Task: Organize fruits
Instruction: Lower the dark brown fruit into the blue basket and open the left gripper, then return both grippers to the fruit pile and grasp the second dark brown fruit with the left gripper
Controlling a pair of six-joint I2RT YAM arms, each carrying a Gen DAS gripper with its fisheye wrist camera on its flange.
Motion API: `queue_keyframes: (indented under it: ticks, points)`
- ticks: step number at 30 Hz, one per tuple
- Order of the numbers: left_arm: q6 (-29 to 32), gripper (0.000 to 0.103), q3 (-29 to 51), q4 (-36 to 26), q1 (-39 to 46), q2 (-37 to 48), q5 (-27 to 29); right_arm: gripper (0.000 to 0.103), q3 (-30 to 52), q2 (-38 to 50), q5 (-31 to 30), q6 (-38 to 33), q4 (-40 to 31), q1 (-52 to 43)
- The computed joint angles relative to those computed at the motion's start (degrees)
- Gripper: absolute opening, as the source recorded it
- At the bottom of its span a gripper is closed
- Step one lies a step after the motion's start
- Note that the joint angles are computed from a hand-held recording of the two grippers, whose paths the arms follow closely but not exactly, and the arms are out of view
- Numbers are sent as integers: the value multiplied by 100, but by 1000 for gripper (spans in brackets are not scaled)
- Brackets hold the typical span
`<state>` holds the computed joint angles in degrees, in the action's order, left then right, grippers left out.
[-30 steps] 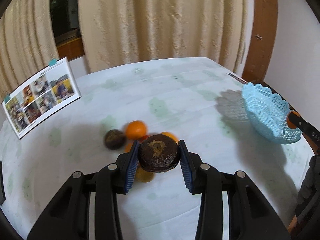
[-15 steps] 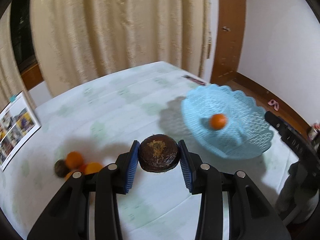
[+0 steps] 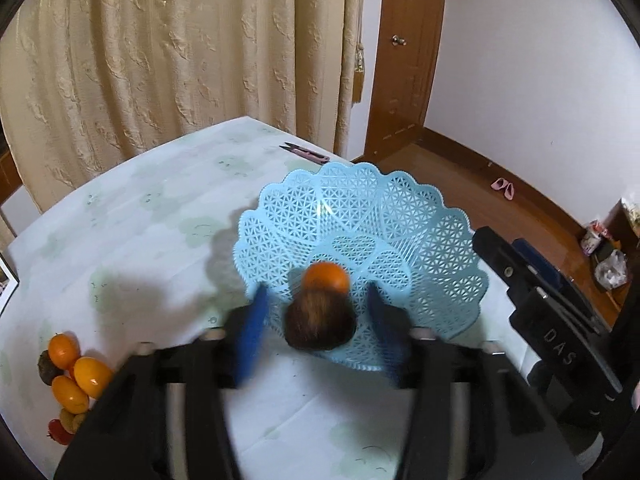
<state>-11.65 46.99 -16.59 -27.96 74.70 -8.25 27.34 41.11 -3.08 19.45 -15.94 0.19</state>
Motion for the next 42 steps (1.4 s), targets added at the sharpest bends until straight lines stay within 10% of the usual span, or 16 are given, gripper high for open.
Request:
queue_keyframes:
  ticks: [5,19,42]
  points:
    - [-22,82,-100,0,270,-263,82,78,-6,13,19,77,61,30]
    - [127,89,-273,-600,1243,-1389,49,81,189,-253,475,325,-227,723]
    - [1662,91,-440,-1006,5411,-1919,2016,83,680,409,2116,1031,-368,3436]
